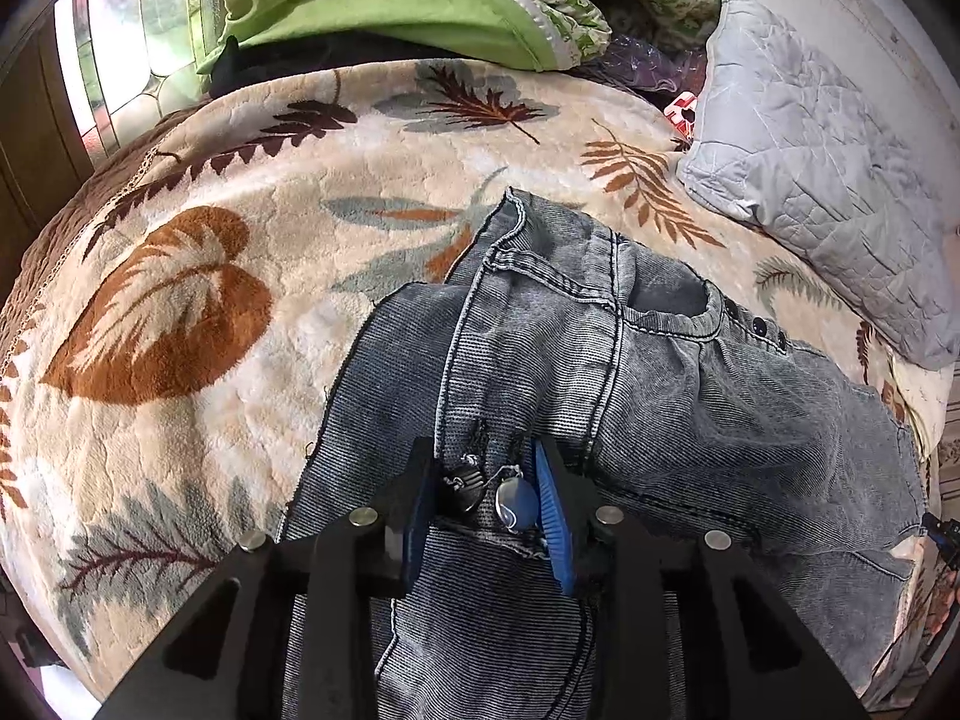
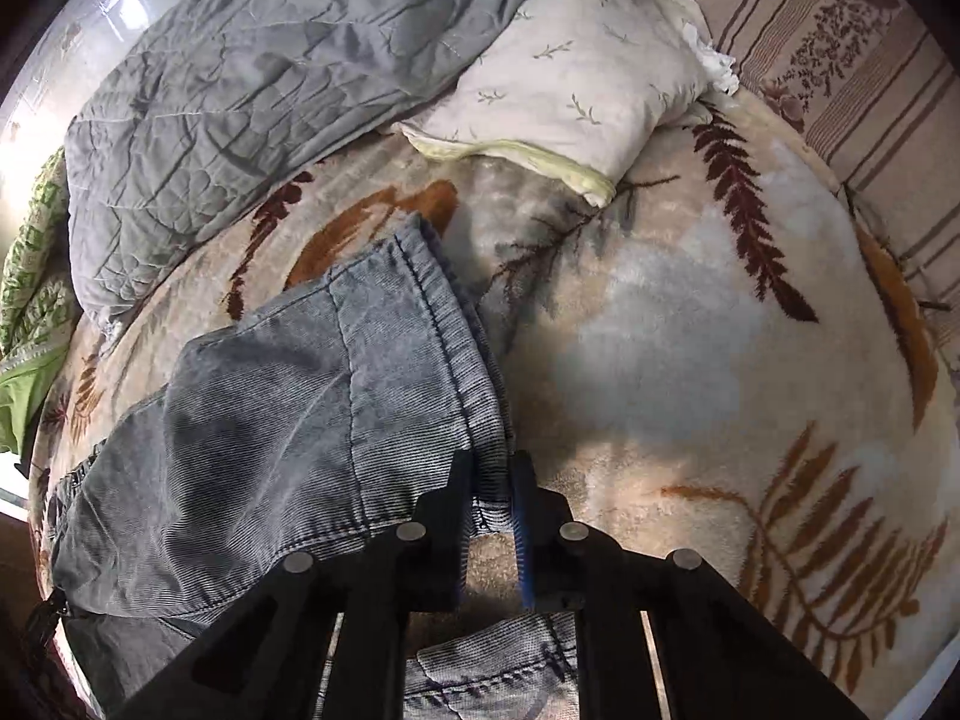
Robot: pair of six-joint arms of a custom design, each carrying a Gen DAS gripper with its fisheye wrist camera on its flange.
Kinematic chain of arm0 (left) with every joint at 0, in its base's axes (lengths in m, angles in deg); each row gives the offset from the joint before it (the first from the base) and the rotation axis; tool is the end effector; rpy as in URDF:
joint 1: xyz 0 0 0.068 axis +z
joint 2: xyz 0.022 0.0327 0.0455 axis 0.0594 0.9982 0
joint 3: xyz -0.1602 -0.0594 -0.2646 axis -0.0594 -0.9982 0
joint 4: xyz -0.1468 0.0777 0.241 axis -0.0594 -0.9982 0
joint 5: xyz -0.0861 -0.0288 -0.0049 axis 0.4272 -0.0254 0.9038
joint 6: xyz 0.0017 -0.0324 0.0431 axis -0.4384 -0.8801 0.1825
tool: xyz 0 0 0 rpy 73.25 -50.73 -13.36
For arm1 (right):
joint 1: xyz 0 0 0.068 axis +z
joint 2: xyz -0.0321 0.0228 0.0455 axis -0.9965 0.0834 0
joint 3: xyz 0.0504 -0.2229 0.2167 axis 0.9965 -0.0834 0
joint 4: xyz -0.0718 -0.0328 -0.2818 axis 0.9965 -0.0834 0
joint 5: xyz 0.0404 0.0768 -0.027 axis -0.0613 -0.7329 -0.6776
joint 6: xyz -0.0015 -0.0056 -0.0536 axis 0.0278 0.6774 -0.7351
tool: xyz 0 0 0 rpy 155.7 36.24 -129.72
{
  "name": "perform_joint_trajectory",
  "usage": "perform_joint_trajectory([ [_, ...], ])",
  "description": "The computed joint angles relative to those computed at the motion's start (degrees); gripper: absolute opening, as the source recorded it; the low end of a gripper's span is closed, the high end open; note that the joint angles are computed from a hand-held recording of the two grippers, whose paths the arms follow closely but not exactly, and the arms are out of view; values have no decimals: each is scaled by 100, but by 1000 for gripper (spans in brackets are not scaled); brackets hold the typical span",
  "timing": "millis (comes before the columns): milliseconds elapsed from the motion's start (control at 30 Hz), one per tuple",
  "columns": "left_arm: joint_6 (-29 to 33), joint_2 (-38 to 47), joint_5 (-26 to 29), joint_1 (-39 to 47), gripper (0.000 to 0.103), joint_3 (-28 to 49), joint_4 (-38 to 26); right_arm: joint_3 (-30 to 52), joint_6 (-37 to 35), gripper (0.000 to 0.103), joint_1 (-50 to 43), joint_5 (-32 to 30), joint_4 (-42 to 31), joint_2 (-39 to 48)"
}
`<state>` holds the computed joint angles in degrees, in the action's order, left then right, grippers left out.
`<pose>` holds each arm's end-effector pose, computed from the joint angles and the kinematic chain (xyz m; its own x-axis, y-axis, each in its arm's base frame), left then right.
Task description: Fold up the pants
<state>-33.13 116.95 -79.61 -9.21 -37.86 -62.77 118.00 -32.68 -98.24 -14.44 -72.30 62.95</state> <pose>0.1423 -0.0224 0.1225 -0.6537 -0.5898 -0.4742 -0.5806 0.7927 -0.1858 0.3619 -0.0735 0.1153 -0.8855 0.1162 -0.4498 0.0211 0.9773 0.2108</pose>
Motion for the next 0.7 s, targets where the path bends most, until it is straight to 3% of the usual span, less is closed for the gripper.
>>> perform_joint_trajectory([
  [100, 76, 52, 16, 61, 42, 29, -22, -359, -161, 12, -35, 334, 268, -355],
  [167, 105, -14, 6, 92, 48, 79, -176, -278, -318, 13, 105, 685, 272, 2],
  [267, 307, -776, -18, 199, 49, 188, -800, -288, -412, 29, 152, 757, 410, 129],
  [333, 585, -1402, -83, 485, 66, 289, -1075, -245, -347, 81, 17, 370, 187, -77],
  [400, 1105, -1561, 315, 1197, 72, 391, -856, -291, -157, 81, -119, 16, 301, -332],
  [433, 1430, -1349, 779, 1686, 72, 464, -593, -255, -109, 81, -148, -163, 323, -403],
  [500, 1828, -499, 1714, 2505, 72, 701, -11, -59, -41, 81, -216, -752, 293, -397],
  [567, 1957, 329, 2356, 2912, 71, 921, 544, 348, 6, 81, -67, -905, 117, -142],
  [700, 1955, 1703, 2672, 2991, 71, 1380, 1214, 1014, 218, 81, 304, -738, -142, 381],
])
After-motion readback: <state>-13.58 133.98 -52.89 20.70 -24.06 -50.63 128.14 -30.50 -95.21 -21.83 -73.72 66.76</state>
